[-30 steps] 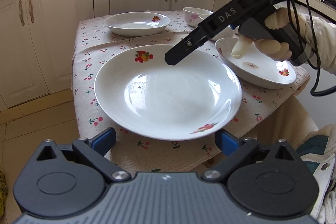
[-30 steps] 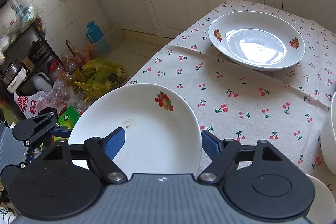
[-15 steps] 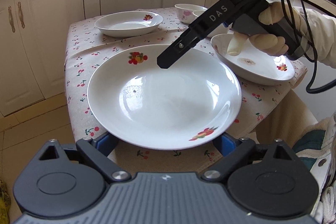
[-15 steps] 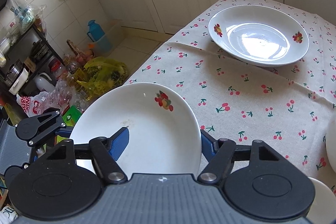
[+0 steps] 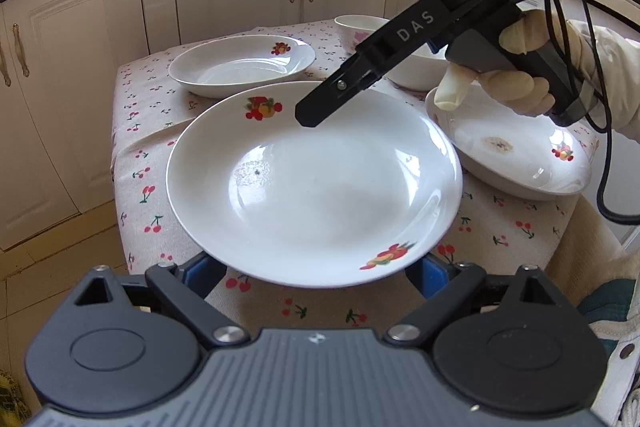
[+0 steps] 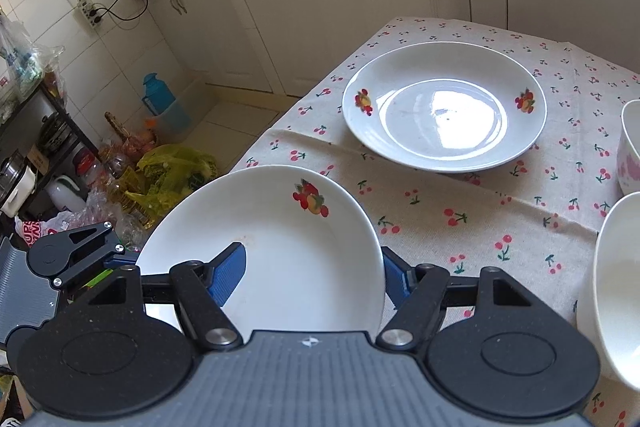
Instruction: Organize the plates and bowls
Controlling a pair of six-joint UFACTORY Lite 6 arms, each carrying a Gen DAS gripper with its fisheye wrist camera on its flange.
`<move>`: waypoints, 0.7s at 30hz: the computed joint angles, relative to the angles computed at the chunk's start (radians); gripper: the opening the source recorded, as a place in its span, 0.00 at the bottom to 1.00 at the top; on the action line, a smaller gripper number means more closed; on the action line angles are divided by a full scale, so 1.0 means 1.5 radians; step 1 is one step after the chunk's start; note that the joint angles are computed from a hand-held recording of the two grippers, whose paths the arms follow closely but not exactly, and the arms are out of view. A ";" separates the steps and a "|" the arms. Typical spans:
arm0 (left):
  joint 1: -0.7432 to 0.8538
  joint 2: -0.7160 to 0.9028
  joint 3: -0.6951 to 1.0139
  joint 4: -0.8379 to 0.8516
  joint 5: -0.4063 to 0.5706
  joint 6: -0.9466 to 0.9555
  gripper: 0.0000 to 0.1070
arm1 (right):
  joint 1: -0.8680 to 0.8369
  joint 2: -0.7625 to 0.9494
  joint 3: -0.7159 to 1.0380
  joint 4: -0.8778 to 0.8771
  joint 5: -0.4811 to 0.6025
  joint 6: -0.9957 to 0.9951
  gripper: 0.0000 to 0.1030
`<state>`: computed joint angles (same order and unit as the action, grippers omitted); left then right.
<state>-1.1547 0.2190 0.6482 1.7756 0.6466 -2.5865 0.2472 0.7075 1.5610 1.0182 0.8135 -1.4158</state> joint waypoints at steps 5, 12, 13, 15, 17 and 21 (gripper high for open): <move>0.042 0.018 0.013 0.063 -0.024 -0.030 0.89 | -0.002 0.041 0.055 -0.004 -0.003 0.027 0.74; 0.063 0.036 0.028 0.097 -0.036 -0.041 0.89 | -0.003 0.064 0.085 -0.013 -0.012 0.044 0.74; 0.065 0.038 0.029 0.101 -0.037 -0.043 0.89 | -0.004 0.065 0.086 -0.014 -0.014 0.044 0.74; 0.067 0.041 0.031 0.104 -0.038 -0.043 0.88 | -0.004 0.070 0.091 -0.014 -0.016 0.046 0.74; 0.070 0.044 0.034 0.110 -0.039 -0.047 0.88 | -0.006 0.076 0.097 -0.015 -0.015 0.048 0.74; 0.071 0.051 0.037 0.116 -0.038 -0.049 0.89 | -0.005 0.083 0.103 -0.019 -0.021 0.051 0.74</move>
